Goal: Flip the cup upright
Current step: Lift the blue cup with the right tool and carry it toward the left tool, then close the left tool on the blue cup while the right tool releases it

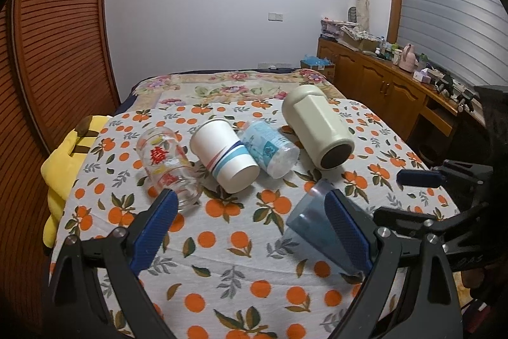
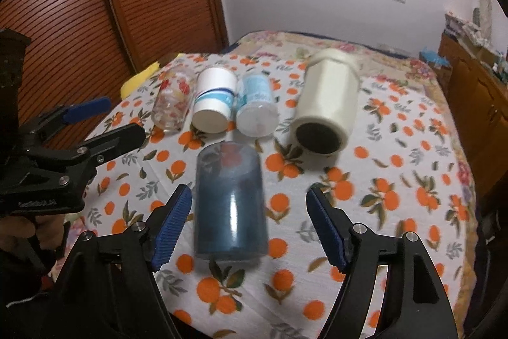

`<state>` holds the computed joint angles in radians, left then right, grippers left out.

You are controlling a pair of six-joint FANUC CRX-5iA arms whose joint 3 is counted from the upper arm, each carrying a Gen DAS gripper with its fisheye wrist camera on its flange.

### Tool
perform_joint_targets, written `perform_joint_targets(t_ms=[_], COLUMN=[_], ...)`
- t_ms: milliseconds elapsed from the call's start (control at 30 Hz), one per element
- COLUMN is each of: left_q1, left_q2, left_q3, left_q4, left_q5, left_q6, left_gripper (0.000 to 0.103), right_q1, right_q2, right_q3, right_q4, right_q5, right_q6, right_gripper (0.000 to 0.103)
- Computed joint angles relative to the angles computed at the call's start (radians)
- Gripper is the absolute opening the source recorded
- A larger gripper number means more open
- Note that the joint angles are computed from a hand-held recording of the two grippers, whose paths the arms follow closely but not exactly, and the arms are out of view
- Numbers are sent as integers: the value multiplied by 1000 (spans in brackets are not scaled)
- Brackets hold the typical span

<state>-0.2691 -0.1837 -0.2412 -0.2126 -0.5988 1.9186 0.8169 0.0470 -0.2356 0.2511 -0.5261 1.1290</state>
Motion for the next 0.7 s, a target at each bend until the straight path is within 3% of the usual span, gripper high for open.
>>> perform_joint_targets(t_ms=[433,600,700], left_q1=[-76,-66,-85], left_q2=[116,166,195], left_q3=[123,145,186], left_q4=[17,104,66], left_q5=[-74,-98,-133], left_q6=[31,21,59], left_gripper=[94,94,94], right_q1=[-70,-102,-116], right_q2=[-69,-75,-73], right_q3=[-124,-147,-147], right_q4=[143,115,93], right_q5=[79,98,99], right_q6=[-169,-173,-165], right_gripper=[78,78,78])
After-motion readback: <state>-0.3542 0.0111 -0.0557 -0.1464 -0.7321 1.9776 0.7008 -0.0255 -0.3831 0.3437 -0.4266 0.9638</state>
